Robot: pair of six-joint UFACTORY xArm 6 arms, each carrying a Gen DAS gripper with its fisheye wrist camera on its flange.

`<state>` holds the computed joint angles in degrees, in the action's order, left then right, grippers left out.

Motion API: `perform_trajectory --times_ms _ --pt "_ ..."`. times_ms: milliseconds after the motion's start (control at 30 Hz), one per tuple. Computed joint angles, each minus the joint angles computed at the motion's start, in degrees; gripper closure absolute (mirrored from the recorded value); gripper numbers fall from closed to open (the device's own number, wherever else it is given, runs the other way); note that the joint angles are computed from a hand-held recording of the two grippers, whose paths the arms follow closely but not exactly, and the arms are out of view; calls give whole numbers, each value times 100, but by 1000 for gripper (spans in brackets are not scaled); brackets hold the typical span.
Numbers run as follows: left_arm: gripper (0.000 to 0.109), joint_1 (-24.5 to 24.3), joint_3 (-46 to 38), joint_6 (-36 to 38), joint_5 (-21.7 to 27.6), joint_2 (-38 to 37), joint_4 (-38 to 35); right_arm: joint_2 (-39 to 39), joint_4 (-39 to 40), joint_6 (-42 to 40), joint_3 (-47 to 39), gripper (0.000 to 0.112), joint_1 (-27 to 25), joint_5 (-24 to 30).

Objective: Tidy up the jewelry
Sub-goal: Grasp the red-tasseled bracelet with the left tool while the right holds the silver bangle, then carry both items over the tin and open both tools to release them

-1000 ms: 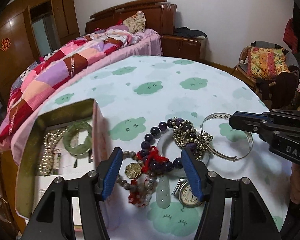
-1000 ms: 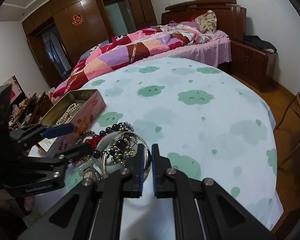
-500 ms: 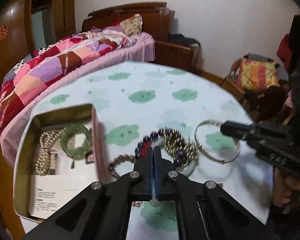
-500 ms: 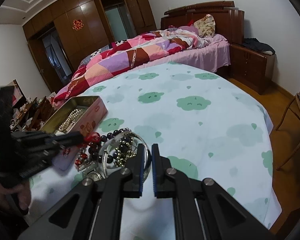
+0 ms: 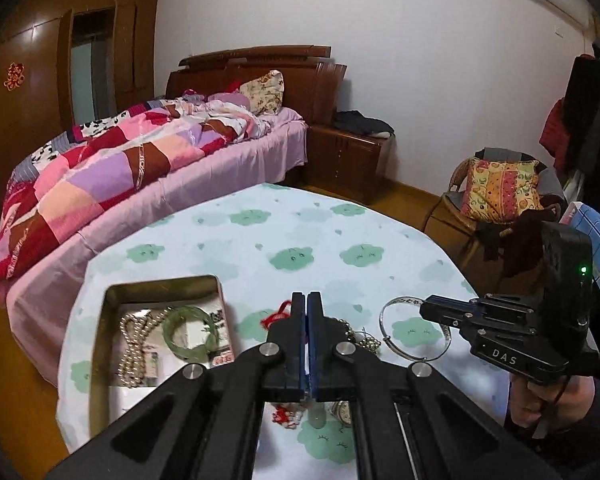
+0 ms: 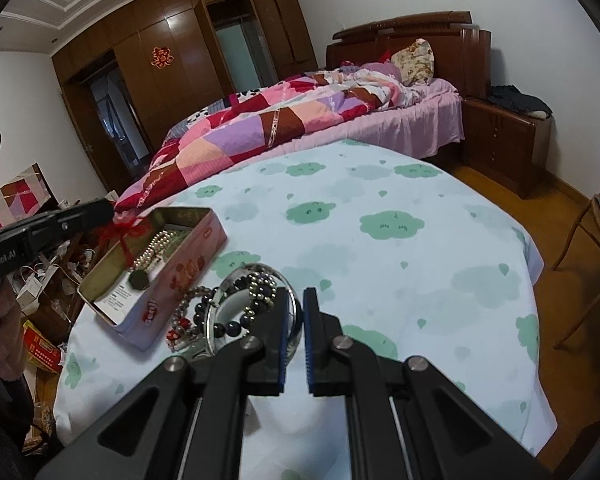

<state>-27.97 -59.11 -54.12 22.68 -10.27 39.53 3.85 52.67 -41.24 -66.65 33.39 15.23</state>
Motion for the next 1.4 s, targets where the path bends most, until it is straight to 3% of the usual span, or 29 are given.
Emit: perform_trajectory --times_ms 833,1400 --pt "109 921 902 -235 -146 -682 155 874 -1530 884 -1408 104 526 567" --pt "109 1638 1065 265 -453 -537 -224 2000 -3161 1919 -2969 104 963 1108"
